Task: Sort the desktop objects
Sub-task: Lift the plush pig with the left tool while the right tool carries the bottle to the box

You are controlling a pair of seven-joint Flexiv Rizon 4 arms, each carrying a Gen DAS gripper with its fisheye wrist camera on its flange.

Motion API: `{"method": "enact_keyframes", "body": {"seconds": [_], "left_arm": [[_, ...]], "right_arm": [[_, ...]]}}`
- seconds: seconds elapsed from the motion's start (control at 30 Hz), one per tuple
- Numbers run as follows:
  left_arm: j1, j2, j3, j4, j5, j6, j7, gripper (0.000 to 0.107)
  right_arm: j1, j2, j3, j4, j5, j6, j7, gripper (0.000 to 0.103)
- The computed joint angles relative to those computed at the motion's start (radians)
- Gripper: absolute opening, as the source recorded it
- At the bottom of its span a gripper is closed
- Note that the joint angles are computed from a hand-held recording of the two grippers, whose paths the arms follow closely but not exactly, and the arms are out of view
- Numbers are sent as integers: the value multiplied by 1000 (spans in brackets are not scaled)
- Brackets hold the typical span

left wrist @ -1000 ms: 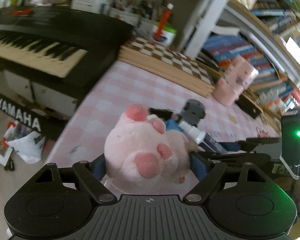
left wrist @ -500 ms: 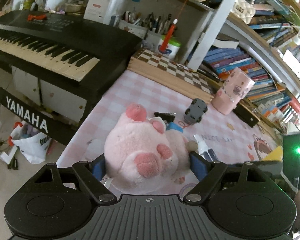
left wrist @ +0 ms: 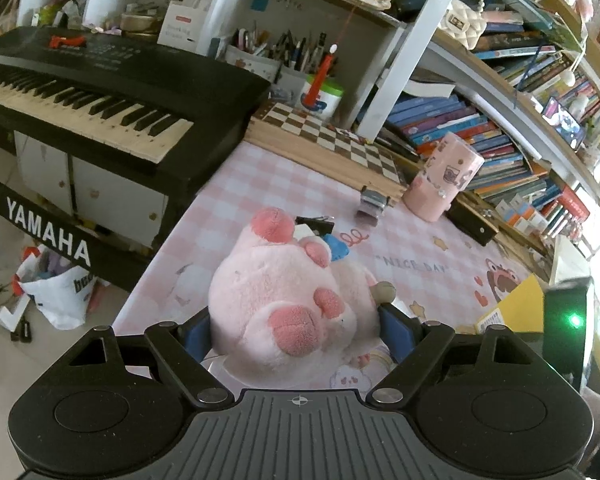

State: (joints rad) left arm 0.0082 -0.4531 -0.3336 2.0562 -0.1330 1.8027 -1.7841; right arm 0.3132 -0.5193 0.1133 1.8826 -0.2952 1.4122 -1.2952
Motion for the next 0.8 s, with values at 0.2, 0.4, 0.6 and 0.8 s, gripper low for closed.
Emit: {"method": "enact_keyframes", "body": {"seconds": [0.2, 0.4, 0.6, 0.8], "left_arm": [[53, 12, -51, 23, 33, 27, -3, 85], [157, 18, -151, 47, 93, 49, -31, 85], [265, 37, -256, 86, 164, 61, -61, 85], [382, 62, -369, 143, 233, 66, -82, 85]], "right_arm": [[5, 18, -5, 9, 22, 17, 33, 30], [4, 94, -4, 73, 32, 76, 74, 30], [12, 181, -4, 151, 40, 106, 135, 30], [97, 275, -95, 282, -44, 160, 285, 30]]}}
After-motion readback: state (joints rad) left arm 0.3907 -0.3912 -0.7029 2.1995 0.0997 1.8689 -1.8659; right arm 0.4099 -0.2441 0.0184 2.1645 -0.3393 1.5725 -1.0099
